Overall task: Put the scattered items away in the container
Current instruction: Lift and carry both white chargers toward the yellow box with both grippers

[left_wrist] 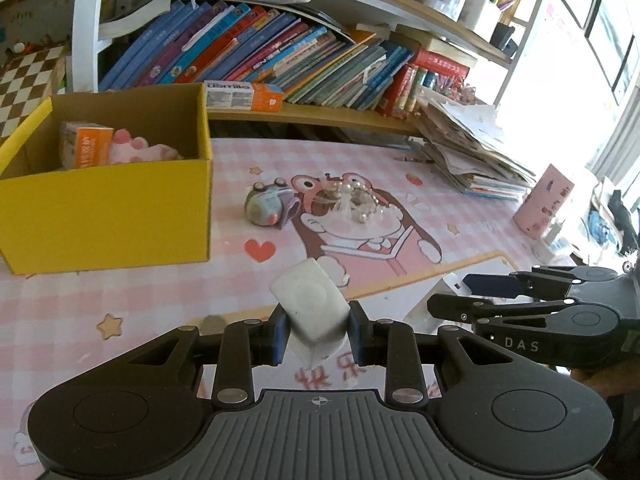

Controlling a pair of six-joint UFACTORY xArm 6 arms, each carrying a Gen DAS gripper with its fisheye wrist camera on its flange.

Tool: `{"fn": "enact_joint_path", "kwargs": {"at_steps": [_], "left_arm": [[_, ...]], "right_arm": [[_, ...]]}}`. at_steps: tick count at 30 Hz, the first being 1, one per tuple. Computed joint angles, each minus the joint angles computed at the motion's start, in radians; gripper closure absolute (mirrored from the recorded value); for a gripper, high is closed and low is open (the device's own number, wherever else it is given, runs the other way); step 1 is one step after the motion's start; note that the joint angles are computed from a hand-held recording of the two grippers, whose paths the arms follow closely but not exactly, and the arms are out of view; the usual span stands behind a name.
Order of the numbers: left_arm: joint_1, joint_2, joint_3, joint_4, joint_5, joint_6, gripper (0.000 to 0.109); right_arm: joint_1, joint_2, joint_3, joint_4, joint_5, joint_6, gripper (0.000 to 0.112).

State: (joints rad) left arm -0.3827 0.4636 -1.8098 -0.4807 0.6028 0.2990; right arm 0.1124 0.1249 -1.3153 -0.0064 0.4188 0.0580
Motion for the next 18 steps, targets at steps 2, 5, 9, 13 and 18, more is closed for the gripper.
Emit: {"fn": "enact_joint_path", "kwargs": {"at_steps": [2,5,9,13,18], "left_arm": [[0.012,-0.017,0.020,-0.030,0.005,0.042,0.080],[0.027,-0.041,0.049,-0.073,0.009,0.104,0.080],[0.048,-0.069,0.083,-0.120,0.019,0.175,0.080],[0.072,-0.100,0.121,-0.164,0.032,0.245,0.080],[0.103,-0.142,0.177,-0.208,0.038,0.310,0.080]], "right_arm": [[0.016,-0.012,0.012,-0.051,0.000,0.063,0.067],[0.038,-0.024,0.026,-0.119,-0.002,0.146,0.067],[0.067,-0.036,0.039,-0.200,0.000,0.248,0.067],[0.098,-0.044,0.046,-0.278,0.006,0.347,0.067],[0.140,-0.040,0.039,-0.338,0.016,0.422,0.067]]}}
